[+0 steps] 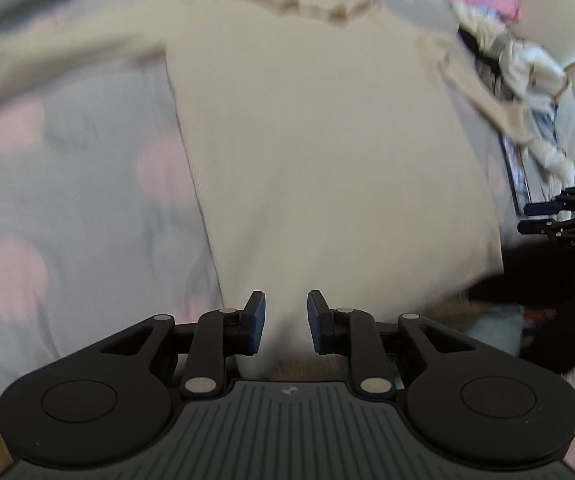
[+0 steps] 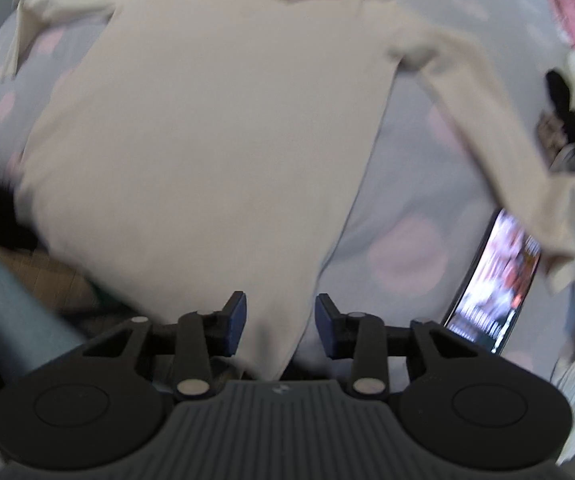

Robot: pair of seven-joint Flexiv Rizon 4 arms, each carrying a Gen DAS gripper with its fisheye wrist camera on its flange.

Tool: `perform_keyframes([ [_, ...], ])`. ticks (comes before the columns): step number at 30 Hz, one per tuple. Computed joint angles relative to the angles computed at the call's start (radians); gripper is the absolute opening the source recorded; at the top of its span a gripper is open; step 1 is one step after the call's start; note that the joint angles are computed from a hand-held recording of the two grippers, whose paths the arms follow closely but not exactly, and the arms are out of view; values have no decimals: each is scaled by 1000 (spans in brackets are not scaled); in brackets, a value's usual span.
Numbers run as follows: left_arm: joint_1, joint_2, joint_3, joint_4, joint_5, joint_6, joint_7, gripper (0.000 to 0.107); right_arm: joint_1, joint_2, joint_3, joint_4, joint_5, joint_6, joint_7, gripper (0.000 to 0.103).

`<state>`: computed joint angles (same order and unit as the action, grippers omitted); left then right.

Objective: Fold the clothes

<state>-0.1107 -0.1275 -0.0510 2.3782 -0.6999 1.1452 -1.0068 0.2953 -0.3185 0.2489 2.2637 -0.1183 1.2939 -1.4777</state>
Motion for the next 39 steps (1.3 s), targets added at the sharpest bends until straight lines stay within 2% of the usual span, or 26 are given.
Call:
perform_keyframes([
  [1,0,-15,-12,-12,-30,28,34,20,-7,-16,-5,-15,-1,35,-14,35],
  [2,1,-32,-25,-26,-62,57,68,20,-8,-34,-16,-31,-8,67,-18,24],
  [3,-1,-54,-43,-39,-100,97,107,20,-4,-56,-30,-44,-16,115,-11,19],
  [6,-1,-133,-114,-89,-215,235,233,20,4,-139,-59,-89,-32,284,10,19],
  [8,-4,-202,-128,-140,-177,305,234,20,48,-186,-118,-138,-62,334,44,19],
  [10,-11,-273,-117,-205,-99,337,190,20,28,-251,-103,-217,-84,352,52,20],
  [13,12,-367,-142,-291,-44,379,177,20,36,-345,-107,-321,-101,377,85,26],
  [15,22,-431,-164,-336,-5,458,182,20,20,-397,-92,-403,-125,346,92,29],
  [17,28,-495,-177,-382,33,536,178,20,41,-450,-118,-472,-145,350,96,30],
  [21,-10,-606,-122,-490,106,613,153,26,98,-557,-205,-605,-182,389,96,44],
  [23,6,-647,-126,-527,162,635,164,27,99,-604,-211,-669,-201,385,88,47],
  [25,69,-677,-182,-549,223,639,172,29,83,-645,-192,-732,-212,358,87,47],
  [28,70,-714,-158,-604,269,614,164,30,41,-706,-138,-818,-230,335,64,43],
  [30,66,-738,-138,-644,297,596,157,30,22,-745,-108,-871,-239,325,41,23],
  [32,86,-765,-155,-682,325,589,144,30,17,-779,-97,-921,-244,319,23,11],
  [34,101,-793,-169,-728,356,585,136,30,-2,-811,-56,-979,-257,286,-13,11],
  [36,93,-822,-154,-785,373,573,115,30,-20,-845,-8,-1048,-261,242,-57,11],
  [39,70,-863,-115,-880,371,537,58,30,-7,-894,3,-1164,-235,188,-84,11],
])
